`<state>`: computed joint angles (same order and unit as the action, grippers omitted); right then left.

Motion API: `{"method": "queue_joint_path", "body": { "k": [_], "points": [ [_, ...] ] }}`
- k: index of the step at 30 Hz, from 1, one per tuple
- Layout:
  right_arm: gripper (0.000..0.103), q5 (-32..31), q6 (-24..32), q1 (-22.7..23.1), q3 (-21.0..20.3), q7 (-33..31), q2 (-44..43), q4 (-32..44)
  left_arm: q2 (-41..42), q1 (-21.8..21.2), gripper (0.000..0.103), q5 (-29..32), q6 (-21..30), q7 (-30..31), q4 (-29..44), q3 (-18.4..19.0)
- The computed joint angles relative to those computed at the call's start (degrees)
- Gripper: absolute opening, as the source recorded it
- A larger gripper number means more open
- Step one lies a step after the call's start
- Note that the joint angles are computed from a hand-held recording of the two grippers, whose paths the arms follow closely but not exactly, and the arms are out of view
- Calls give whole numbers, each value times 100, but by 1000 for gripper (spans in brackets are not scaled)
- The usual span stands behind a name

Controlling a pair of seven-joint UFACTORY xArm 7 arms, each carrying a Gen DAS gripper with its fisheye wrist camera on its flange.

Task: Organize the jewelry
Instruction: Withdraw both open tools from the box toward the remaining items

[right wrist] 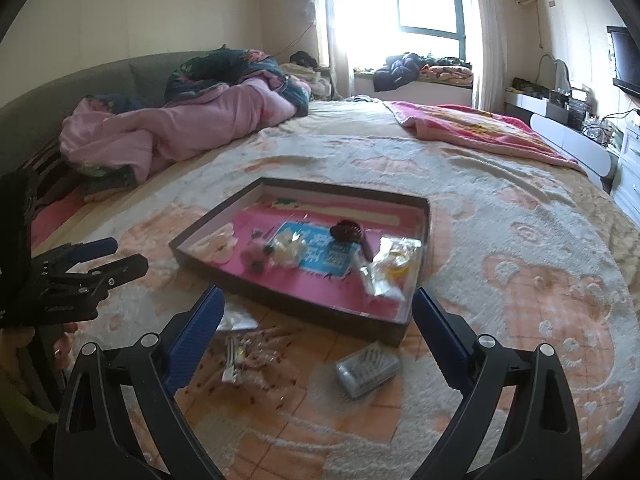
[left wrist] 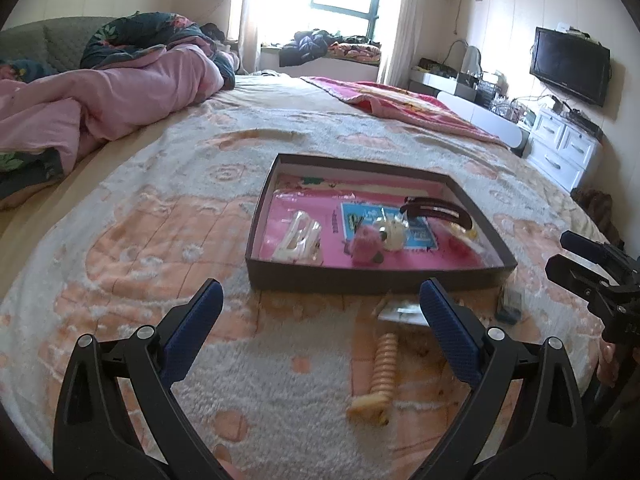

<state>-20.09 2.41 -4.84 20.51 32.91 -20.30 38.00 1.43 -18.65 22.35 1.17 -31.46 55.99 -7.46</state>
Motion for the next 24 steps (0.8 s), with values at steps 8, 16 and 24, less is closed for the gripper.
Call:
{"method": "queue_joint_path", "body": {
  "k": [8,16,24],
  "points": [
    [92,55,9,202,-45,-60,2,-136,-152,63,90,86,77,-2,-243,-75],
    [92,129,2,322,-69,-128,-40,-246,-276,152,90,-18,74,137,-449,-186],
    [92,143,-49,353,-4,-163,-17,-324,-382,161,90,-271,107,412,-659,-294]
  ]
}}
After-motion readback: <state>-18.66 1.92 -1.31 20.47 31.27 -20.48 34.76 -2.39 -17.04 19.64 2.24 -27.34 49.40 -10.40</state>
